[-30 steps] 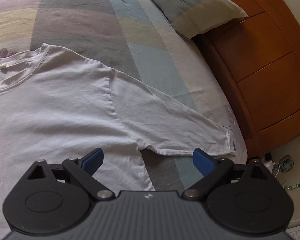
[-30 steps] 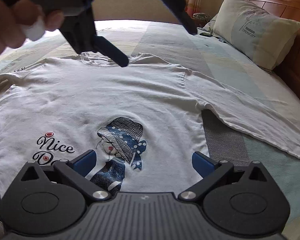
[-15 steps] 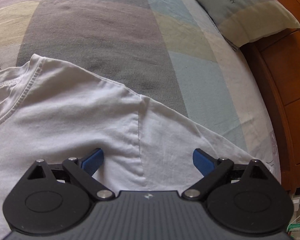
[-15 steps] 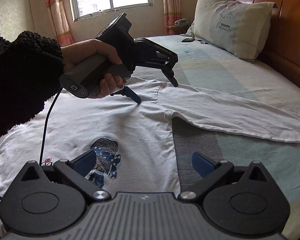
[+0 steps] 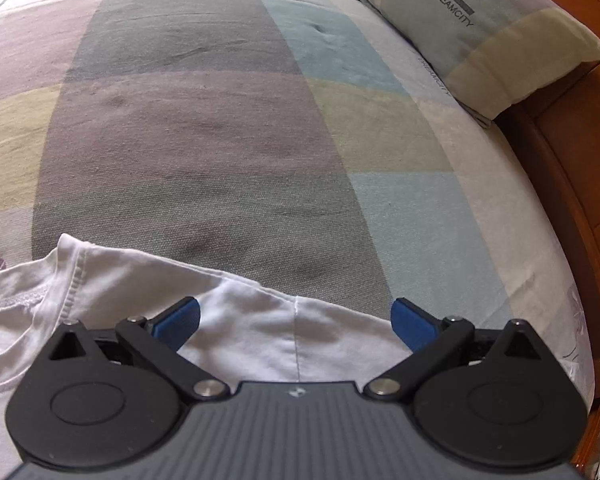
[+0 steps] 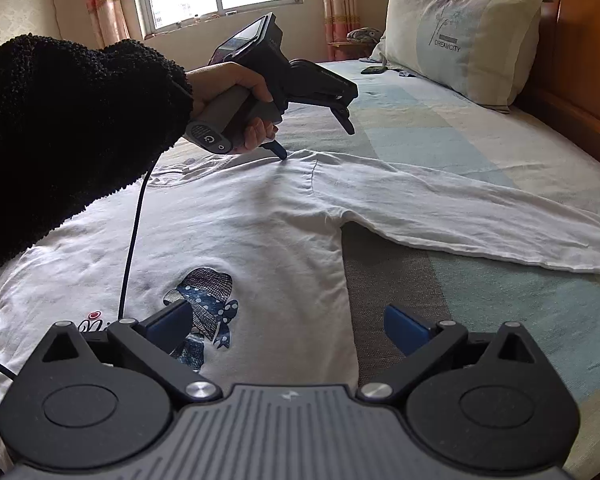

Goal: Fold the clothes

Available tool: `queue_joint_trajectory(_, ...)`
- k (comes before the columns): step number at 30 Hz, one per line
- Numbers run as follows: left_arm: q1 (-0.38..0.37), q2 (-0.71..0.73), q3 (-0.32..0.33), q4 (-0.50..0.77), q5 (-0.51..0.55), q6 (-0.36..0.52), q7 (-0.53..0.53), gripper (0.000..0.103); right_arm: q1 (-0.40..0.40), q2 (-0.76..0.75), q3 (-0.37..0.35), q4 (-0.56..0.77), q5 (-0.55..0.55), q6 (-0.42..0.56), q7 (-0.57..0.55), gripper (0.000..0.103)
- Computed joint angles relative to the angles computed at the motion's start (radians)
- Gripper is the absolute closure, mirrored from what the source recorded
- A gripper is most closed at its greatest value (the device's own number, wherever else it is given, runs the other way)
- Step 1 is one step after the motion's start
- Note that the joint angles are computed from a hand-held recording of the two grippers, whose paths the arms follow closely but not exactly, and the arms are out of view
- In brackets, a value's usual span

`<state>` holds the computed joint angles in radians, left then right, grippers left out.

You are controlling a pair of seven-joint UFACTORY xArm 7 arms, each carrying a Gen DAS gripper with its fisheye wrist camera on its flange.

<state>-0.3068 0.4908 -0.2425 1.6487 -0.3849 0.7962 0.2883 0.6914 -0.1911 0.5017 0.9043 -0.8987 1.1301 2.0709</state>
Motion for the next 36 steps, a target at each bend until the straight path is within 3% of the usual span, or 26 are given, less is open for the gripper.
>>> queue_joint_trajectory(3,0.015,-0.048,0.011,-0.034,0.01,0.058,0.005,0.002,0.002,0.005,-0.002,0.007,0.003,-0.003,-0.013,0.0)
queue_joint_trajectory(7,0.008,-0.002,0.041,0.003,0.042,0.103,-0.055,0.002,0.003,0.007,-0.005,0.008,-0.006,-0.024,-0.023,0.0)
queue_joint_trajectory(15,-0.005,0.151,0.044,0.165,0.093,-0.041,-0.121,0.002,-0.013,-0.01,-0.018,-0.026,0.015,-0.082,-0.009,0.0)
queue_joint_trajectory(19,0.007,0.18,0.032,0.221,0.092,-0.01,-0.141,0.002,-0.022,-0.012,-0.012,-0.031,0.019,-0.089,-0.006,0.0)
queue_joint_trajectory(23,0.065,0.085,-0.015,0.122,0.017,0.037,-0.076,0.002,-0.023,-0.005,-0.006,-0.02,0.022,-0.075,-0.008,0.0)
queue_joint_trajectory(28,0.121,-0.065,-0.057,-0.044,-0.128,0.206,0.109,0.001,-0.017,0.005,-0.004,-0.005,0.016,-0.061,-0.015,0.0)
queue_joint_trajectory(31,0.073,-0.099,-0.039,-0.101,-0.114,0.225,0.169,0.001,-0.014,0.007,-0.007,-0.003,0.012,-0.061,-0.016,0.0)
queue_joint_trajectory(36,-0.023,-0.027,-0.003,-0.051,-0.037,0.128,0.128,0.001,-0.012,0.003,-0.012,-0.01,0.019,-0.062,-0.01,0.0)
